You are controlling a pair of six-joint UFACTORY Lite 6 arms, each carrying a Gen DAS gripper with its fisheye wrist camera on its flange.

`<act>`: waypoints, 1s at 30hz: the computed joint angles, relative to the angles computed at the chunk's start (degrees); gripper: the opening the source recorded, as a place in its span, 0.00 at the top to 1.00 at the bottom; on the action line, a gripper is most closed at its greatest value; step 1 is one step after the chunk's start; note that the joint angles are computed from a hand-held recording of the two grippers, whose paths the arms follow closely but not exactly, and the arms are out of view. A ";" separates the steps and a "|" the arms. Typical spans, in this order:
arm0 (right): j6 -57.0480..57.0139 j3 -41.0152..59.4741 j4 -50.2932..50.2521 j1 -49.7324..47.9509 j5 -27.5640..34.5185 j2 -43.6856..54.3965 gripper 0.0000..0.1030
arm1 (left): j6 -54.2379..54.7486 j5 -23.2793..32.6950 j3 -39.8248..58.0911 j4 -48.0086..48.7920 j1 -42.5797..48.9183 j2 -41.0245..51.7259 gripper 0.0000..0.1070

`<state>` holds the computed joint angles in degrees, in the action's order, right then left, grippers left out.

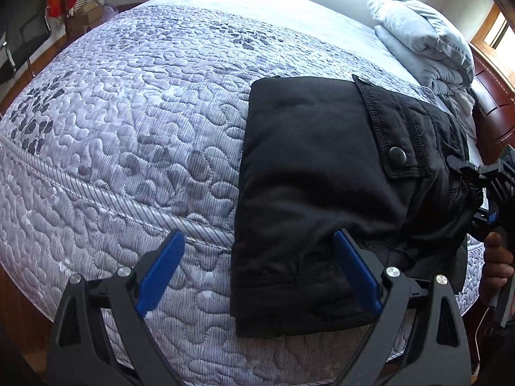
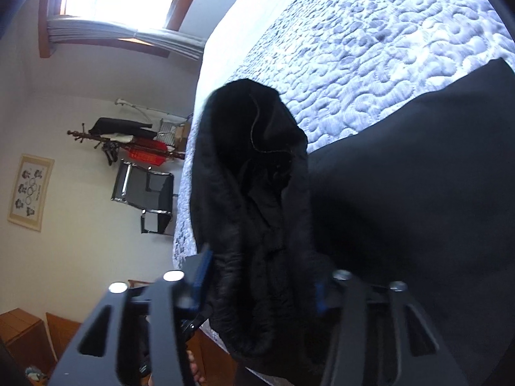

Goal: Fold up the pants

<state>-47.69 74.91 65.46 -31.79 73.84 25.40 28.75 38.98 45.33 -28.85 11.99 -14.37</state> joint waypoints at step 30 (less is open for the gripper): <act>12.31 15.31 2.79 -8.21 18.06 -10.38 0.80 | -1.72 9.34 2.95 -1.58 4.60 -6.50 0.11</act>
<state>-35.38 90.23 68.25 -40.00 91.90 15.02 27.04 48.32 48.28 -30.43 16.59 -20.88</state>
